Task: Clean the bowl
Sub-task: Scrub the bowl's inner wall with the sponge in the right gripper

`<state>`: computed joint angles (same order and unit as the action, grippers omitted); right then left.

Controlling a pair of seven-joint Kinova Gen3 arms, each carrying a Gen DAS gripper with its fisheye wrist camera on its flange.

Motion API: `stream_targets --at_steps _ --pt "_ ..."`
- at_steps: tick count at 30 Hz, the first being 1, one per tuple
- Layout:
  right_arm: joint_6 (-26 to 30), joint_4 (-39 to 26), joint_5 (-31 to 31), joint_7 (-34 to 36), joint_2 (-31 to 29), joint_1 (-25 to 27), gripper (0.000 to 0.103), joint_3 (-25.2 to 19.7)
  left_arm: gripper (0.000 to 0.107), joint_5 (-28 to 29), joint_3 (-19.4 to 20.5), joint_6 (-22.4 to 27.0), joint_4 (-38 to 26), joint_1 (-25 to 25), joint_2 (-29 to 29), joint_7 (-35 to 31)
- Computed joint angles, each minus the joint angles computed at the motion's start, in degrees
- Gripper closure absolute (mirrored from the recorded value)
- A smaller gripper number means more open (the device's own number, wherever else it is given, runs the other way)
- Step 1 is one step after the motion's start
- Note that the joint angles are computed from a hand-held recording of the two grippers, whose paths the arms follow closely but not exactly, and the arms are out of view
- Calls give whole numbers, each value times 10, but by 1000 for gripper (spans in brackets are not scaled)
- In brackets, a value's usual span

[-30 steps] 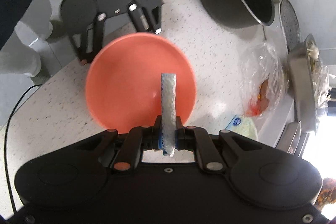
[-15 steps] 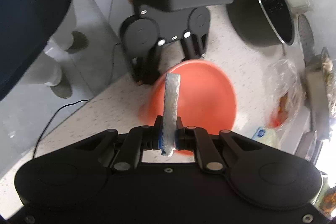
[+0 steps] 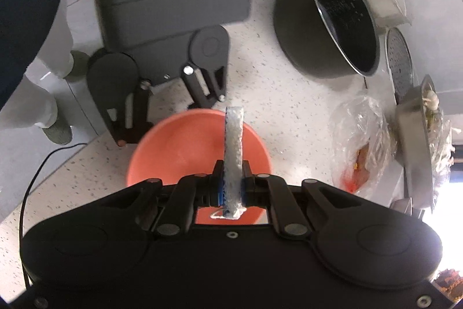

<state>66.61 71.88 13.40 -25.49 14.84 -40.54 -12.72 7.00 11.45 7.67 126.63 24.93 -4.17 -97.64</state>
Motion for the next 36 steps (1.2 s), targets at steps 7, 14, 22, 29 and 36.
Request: stream_targets --at_steps 7,14,22,29,36 --pt "1 -2 -2 -27 -1 15 92 11 69 16 -14 2 -3 12 2 -19" --pt "12 23 10 -26 -21 22 92 7 69 36 -16 6 -6 12 4 -42" --pt "41 49 -9 -7 -45 27 92 -8 69 77 -29 11 -8 20 4 -89" --pt "39 40 -26 1 -44 15 92 -19 69 97 -27 14 -10 17 6 -113" --pt "24 0 -7 -4 -19 -3 92 -12 69 104 -26 22 -14 14 6 -124"
